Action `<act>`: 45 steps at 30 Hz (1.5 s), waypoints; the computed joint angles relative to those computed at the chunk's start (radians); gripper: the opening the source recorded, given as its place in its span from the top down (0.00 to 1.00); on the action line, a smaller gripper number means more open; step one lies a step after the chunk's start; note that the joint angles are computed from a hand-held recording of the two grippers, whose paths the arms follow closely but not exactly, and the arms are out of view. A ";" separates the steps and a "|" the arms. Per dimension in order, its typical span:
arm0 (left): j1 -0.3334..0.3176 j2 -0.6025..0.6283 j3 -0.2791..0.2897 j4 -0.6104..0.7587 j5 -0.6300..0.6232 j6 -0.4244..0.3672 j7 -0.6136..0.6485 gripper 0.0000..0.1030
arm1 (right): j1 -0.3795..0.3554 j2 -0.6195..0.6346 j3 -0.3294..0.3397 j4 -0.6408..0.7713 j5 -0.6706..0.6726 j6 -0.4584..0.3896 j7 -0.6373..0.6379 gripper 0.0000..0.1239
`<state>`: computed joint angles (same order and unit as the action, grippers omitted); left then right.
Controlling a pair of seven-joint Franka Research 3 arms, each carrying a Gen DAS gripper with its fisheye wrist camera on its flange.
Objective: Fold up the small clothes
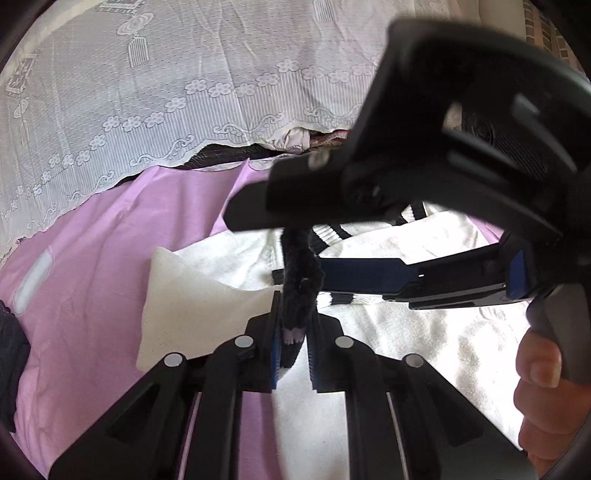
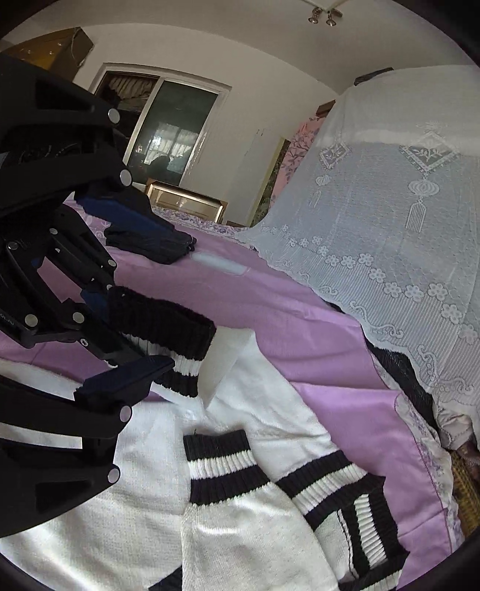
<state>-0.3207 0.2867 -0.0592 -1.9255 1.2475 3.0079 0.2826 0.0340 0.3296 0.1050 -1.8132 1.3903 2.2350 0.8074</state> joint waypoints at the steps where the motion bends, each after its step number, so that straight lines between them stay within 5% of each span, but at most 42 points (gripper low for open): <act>1: -0.004 0.015 -0.007 0.012 -0.011 -0.005 0.005 0.90 | -0.004 0.004 -0.006 -0.004 -0.007 0.001 0.010 0.71; 2: -0.007 0.030 -0.014 0.023 -0.031 -0.012 0.020 0.90 | -0.012 0.008 -0.010 -0.010 -0.004 0.000 0.013 0.80; 7: -0.047 0.090 -0.022 0.073 -0.161 -0.053 0.149 0.90 | -0.052 0.006 -0.020 -0.051 0.049 0.001 -0.028 0.92; 21: -0.232 0.270 -0.007 0.463 -0.192 -0.247 0.236 0.90 | -0.195 -0.035 -0.105 -0.065 0.250 -0.162 -0.252 0.93; 26: -0.300 0.439 -0.013 0.693 -0.294 -0.304 0.362 0.90 | -0.257 -0.005 -0.132 -0.057 0.228 -0.200 -0.260 0.93; 33: -0.352 0.690 -0.055 1.023 -0.522 -0.466 0.632 0.82 | -0.313 0.135 -0.119 0.030 0.162 -0.148 -0.149 0.93; 37: -0.384 0.606 0.016 0.877 -0.518 -0.397 0.607 0.55 | -0.343 0.170 -0.089 0.048 0.152 -0.126 -0.130 0.93; 43: -0.351 0.377 0.078 0.526 -0.413 -0.237 0.475 0.38 | -0.347 0.154 -0.080 0.038 0.128 -0.089 -0.123 0.90; 45: -0.351 0.318 0.118 0.446 -0.336 -0.230 0.392 0.34 | -0.352 0.159 -0.079 0.041 0.123 -0.085 -0.092 0.64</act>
<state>-0.6713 0.6044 0.0585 -1.4794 0.9114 2.7778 0.6749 -0.3179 0.4885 0.0265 -1.7726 1.5135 2.1496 0.7154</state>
